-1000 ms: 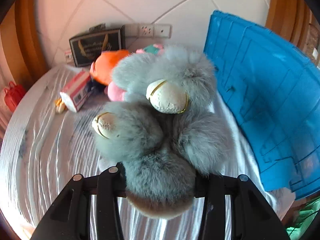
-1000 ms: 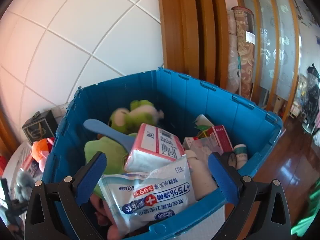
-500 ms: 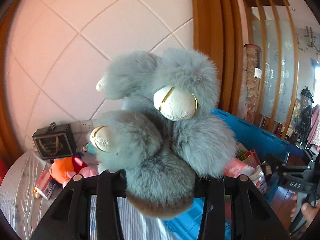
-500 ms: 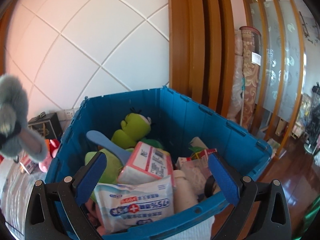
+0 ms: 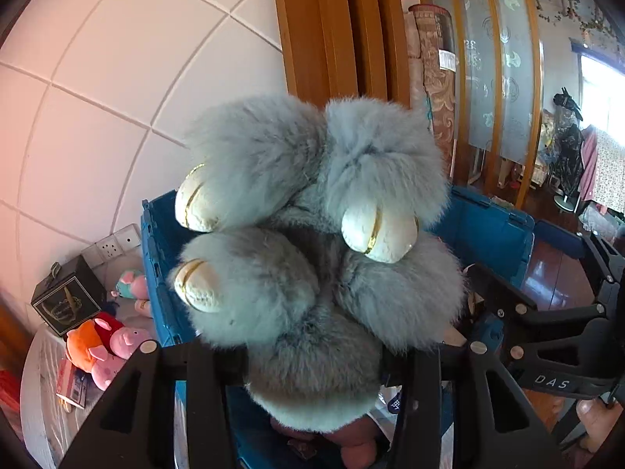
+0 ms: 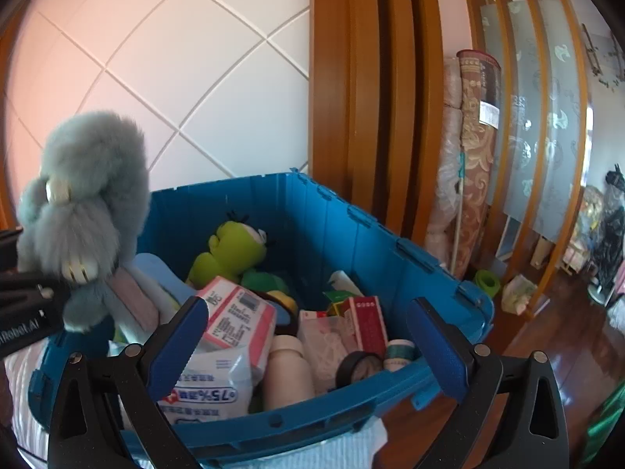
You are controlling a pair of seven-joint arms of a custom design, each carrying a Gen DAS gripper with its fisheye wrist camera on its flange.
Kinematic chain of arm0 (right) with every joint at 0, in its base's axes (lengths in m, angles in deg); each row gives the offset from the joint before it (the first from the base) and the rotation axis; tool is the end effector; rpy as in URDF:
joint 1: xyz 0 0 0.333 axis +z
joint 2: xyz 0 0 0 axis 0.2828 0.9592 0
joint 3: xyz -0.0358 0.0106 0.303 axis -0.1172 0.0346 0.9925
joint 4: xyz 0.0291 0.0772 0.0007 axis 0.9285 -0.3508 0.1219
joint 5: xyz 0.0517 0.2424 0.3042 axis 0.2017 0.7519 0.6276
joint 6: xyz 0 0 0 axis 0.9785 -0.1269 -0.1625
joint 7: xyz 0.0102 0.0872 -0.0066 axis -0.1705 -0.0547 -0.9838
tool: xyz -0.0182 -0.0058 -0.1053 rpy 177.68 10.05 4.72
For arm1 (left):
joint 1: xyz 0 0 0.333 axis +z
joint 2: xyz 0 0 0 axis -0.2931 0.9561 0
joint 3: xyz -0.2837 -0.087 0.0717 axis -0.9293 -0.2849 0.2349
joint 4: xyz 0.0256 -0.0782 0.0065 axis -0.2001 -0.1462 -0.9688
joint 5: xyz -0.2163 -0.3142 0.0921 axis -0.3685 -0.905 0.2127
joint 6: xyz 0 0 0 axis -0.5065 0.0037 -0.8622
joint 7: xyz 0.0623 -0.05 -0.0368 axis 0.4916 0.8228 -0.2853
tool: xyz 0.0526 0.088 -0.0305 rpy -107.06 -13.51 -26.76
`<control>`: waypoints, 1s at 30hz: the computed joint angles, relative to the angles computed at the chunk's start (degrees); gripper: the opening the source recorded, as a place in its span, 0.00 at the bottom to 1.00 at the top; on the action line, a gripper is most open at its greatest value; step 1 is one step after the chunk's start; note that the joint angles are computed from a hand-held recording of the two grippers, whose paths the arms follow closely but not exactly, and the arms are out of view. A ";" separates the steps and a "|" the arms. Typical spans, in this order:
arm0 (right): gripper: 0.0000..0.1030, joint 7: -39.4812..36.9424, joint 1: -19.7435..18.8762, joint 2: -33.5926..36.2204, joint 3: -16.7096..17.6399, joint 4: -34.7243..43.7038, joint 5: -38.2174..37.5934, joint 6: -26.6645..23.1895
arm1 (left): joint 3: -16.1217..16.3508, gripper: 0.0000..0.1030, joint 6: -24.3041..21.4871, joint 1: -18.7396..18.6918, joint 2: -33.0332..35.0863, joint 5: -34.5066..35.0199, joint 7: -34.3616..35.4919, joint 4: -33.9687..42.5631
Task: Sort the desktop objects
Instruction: 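Carry the grey plush over the crate with the left tool and open it, then move both tools from the crate back to the bed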
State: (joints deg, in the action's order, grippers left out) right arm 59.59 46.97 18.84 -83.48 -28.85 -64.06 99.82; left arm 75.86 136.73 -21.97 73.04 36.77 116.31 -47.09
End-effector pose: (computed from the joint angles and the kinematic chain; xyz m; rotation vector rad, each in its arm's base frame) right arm 0.5581 0.3664 0.6891 -1.6369 1.3970 -0.8917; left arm 0.5702 -0.1541 0.7088 -1.4897 1.7752 -0.8174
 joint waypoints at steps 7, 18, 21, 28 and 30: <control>1.00 -3.16 -1.08 0.65 -0.20 0.42 2.81 0.12 | -0.53 0.68 -2.09 -0.63 0.62 3.60 -2.91 0.93; 1.00 -1.54 0.71 1.38 -0.52 2.44 1.41 -3.77 | 1.39 0.75 7.44 1.22 -6.93 -1.86 -0.37 -7.95; 1.00 0.28 1.79 1.32 -0.26 3.16 -0.48 -2.91 | 2.75 0.75 9.84 2.41 -9.90 -4.95 1.88 -11.41; 1.00 2.84 7.74 6.92 -0.18 13.64 -5.30 -1.40 | 7.55 0.75 12.05 6.74 -16.38 -10.74 6.60 -19.51; 1.00 1.18 10.33 11.16 -0.47 20.23 -4.86 -2.18 | 9.64 0.75 12.00 7.89 -17.88 -13.15 9.10 -21.60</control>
State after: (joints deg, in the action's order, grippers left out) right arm 60.77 57.30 30.01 -83.95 -8.61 -68.92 97.64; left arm 85.50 148.73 -14.08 55.15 23.62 125.41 -68.69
